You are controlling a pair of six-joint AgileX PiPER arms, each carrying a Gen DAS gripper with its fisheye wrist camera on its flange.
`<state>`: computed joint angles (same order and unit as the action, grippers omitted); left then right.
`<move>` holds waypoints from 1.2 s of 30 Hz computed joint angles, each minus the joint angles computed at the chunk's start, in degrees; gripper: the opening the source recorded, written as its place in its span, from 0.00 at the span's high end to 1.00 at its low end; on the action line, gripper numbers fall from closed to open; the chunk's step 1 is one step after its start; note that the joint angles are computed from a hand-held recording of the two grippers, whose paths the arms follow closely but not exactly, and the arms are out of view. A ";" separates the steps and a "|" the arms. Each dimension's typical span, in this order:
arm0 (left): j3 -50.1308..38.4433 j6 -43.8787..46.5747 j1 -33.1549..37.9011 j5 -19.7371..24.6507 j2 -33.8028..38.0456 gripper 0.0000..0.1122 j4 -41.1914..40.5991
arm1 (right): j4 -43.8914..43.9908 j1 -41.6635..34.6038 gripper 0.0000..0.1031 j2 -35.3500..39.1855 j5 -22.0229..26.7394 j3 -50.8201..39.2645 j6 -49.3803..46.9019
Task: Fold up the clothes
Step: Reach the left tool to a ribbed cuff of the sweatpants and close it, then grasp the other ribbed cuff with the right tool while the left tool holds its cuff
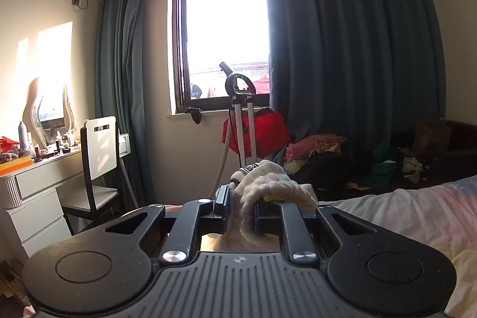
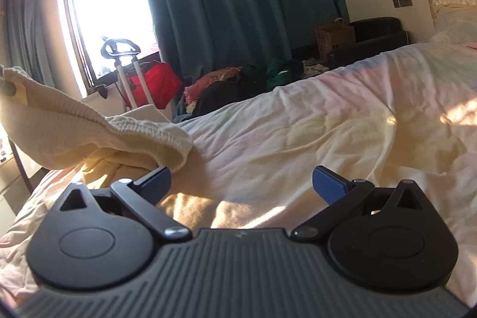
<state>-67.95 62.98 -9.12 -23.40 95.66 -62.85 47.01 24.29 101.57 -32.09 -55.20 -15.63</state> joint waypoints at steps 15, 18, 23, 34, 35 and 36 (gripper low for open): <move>36.48 -73.17 28.03 3.31 -25.10 0.87 78.64 | 15.29 9.36 0.00 -10.84 14.85 4.34 -25.94; 34.48 -90.35 35.42 -0.66 -20.40 0.87 95.13 | 19.05 11.15 0.03 -7.22 16.56 1.55 -31.80; 29.38 -114.17 43.26 -4.73 -13.47 0.86 114.02 | 29.94 12.53 0.29 0.26 18.04 -5.16 -44.63; 24.02 -122.43 46.16 -5.33 -5.26 0.86 116.57 | 19.05 10.14 0.48 10.75 15.32 -13.68 -31.95; 23.95 -122.03 45.94 -5.33 -5.03 0.86 116.07 | 17.53 10.10 0.50 10.96 15.16 -13.86 -30.06; 23.86 -121.64 45.69 -5.33 -4.78 0.86 115.59 | 16.29 9.99 0.53 11.08 15.38 -14.10 -28.63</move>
